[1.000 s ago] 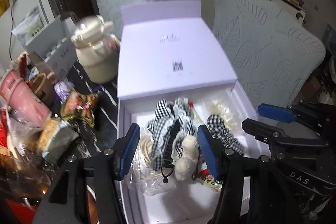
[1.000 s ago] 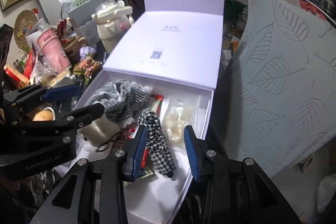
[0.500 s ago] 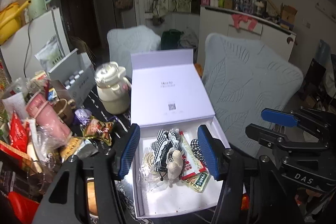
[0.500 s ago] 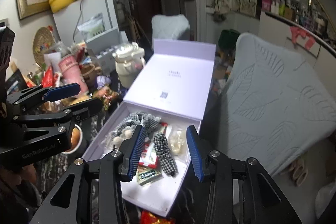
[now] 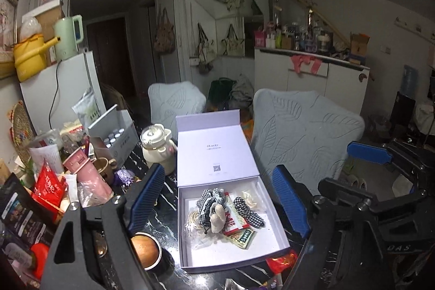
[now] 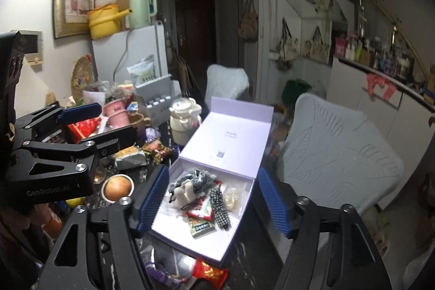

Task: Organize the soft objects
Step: 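Move both tools back over the purple snack bag on the table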

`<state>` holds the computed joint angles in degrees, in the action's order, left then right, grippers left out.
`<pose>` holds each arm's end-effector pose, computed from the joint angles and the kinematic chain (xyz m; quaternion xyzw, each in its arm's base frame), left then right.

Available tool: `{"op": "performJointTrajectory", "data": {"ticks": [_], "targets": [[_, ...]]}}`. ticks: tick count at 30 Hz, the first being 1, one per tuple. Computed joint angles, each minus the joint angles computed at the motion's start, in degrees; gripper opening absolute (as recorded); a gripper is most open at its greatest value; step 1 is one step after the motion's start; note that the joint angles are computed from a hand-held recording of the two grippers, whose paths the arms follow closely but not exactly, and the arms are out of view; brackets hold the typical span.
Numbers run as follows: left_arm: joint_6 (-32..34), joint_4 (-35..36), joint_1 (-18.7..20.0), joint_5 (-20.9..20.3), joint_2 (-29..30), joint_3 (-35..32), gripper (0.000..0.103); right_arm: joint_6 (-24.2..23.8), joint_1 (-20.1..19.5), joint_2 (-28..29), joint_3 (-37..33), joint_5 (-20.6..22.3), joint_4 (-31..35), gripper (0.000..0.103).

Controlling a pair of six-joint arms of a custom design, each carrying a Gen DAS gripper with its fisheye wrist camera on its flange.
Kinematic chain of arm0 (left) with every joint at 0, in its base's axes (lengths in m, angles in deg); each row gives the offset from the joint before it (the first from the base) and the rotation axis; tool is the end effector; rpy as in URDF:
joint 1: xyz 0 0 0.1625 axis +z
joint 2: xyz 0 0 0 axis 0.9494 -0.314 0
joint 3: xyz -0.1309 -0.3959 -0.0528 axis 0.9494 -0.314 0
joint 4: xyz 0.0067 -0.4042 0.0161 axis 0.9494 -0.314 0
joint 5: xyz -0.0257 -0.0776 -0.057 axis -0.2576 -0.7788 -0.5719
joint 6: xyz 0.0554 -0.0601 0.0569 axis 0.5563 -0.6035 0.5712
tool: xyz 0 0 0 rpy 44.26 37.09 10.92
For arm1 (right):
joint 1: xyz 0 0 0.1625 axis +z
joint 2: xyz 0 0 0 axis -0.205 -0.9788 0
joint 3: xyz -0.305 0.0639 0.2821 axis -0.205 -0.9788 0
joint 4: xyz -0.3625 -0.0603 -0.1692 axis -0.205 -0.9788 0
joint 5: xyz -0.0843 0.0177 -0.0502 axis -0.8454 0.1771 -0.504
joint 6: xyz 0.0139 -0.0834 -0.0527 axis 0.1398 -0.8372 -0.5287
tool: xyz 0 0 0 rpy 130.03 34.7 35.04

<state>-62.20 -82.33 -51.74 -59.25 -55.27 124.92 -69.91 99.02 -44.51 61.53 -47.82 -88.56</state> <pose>-0.4022 -0.3902 0.0612 0.1603 0.7714 -0.4884 0.3751 0.1191 -0.4492 0.3113 0.4485 -0.8206 0.3216 0.1483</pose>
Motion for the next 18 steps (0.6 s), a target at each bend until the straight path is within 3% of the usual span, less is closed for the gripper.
{"op": "performJointTrajectory", "data": {"ticks": [9, 18], "targets": [[-17.0, 19.7, -6.5, -1.6, -2.3, -0.1, 0.083, -3.5, -2.9, -10.6, 6.6, 4.8, 1.9, 0.086], [-22.1, 18.2, -10.9, -5.7, -1.8, 3.9, 0.083, -8.6, -9.5, -20.1, 13.9, 10.2, 4.3, 0.090]]}}
